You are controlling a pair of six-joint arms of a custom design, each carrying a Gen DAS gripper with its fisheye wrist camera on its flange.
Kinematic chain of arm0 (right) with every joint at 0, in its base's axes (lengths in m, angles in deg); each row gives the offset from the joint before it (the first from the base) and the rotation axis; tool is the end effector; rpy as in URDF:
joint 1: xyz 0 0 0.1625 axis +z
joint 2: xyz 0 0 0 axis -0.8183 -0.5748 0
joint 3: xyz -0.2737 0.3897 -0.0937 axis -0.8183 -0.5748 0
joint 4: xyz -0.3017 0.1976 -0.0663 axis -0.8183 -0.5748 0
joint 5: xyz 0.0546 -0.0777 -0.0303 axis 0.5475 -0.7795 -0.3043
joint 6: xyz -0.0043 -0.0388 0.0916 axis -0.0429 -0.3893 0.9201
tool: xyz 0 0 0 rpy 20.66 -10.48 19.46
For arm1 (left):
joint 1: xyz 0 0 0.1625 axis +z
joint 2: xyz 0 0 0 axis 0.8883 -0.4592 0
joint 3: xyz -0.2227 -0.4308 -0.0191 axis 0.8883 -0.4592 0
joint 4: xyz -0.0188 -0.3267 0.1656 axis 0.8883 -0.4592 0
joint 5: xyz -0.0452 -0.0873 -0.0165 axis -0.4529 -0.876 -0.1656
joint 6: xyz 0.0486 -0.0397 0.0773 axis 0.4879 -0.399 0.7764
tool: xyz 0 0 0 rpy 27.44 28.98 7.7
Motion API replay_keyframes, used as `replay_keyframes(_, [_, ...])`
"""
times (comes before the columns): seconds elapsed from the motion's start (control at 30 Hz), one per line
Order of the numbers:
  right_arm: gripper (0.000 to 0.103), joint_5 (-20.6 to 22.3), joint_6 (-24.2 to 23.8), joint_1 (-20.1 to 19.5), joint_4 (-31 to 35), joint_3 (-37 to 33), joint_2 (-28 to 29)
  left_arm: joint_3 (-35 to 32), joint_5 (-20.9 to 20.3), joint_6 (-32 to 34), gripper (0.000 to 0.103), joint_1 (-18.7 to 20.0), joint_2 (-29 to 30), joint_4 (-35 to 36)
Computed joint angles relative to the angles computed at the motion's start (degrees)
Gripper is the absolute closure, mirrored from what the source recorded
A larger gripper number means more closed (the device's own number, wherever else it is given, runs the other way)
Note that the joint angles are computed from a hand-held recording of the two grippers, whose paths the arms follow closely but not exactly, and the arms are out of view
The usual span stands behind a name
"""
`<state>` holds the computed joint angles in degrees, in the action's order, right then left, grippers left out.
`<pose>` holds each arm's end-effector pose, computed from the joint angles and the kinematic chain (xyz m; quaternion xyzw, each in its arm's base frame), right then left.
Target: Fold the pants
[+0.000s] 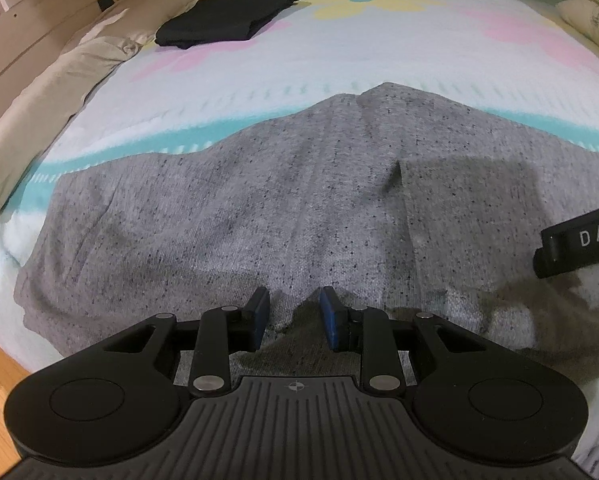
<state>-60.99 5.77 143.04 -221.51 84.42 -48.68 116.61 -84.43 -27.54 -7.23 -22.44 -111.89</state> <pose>0.0375 -0.7387 0.1849 -0.0502 -0.9034 0.1621 0.3938 -0.2212 -0.7040 -0.0189 0.2047 0.8509 -0.2138 0.4340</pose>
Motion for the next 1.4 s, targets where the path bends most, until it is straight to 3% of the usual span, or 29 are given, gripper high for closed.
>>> replay_keyframes(0.2, [0.000,-0.2,0.3,0.1,0.2,-0.3,0.2,0.7,-1.4,0.4,0.076,0.1,-0.6,-1.6])
replay_keyframes(0.3, [0.000,-0.3,0.2,0.2,-0.3,-0.1,0.3,2.2,-8.8,0.2,0.076,1.5,-3.2,-5.2])
replay_keyframes(0.4, [0.000,-0.2,0.3,0.2,-0.2,0.1,0.1,5.1,-17.6,-2.6,0.076,3.7,-6.9,-13.5])
replay_keyframes(0.43, [0.000,-0.2,0.4,0.2,0.0,0.1,0.1,5.7,-18.4,-3.7,0.076,4.1,-7.9,-15.5])
replay_keyframes(0.57, [0.000,0.1,0.6,0.0,1.2,-0.3,-0.1,8.4,-11.6,-0.5,0.076,3.6,-9.5,-27.2])
replay_keyframes(0.63, [0.000,0.1,0.7,0.0,1.5,-0.5,-0.2,10.1,-12.6,-1.3,0.073,4.4,-10.8,-31.7])
replay_keyframes(0.67, [0.000,0.1,0.7,0.0,1.7,-0.6,-0.1,11.0,-14.4,-2.7,0.067,5.1,-11.8,-32.4])
replay_keyframes(0.73, [0.000,-0.1,1.1,0.1,2.2,-0.9,-0.1,12.8,-18.2,-6.3,0.036,6.8,-13.6,-33.2])
replay_keyframes(0.77, [0.000,-0.2,1.4,0.1,2.5,-1.1,0.0,13.8,-19.1,-7.3,0.034,7.4,-14.1,-34.5])
replay_keyframes(1.03, [0.000,-1.0,3.5,0.4,4.2,-2.2,0.5,20.1,-16.9,-13.5,0.029,9.2,-17.9,-35.7])
replay_keyframes(1.2, [0.000,-1.4,3.1,0.6,2.3,-1.7,0.8,20.1,-20.5,-18.8,0.029,11.5,-18.6,-32.6])
replay_keyframes(1.4, [0.000,-1.2,2.6,0.6,1.0,-0.5,0.4,18.7,-20.1,-21.7,0.028,12.7,-16.7,-29.2])
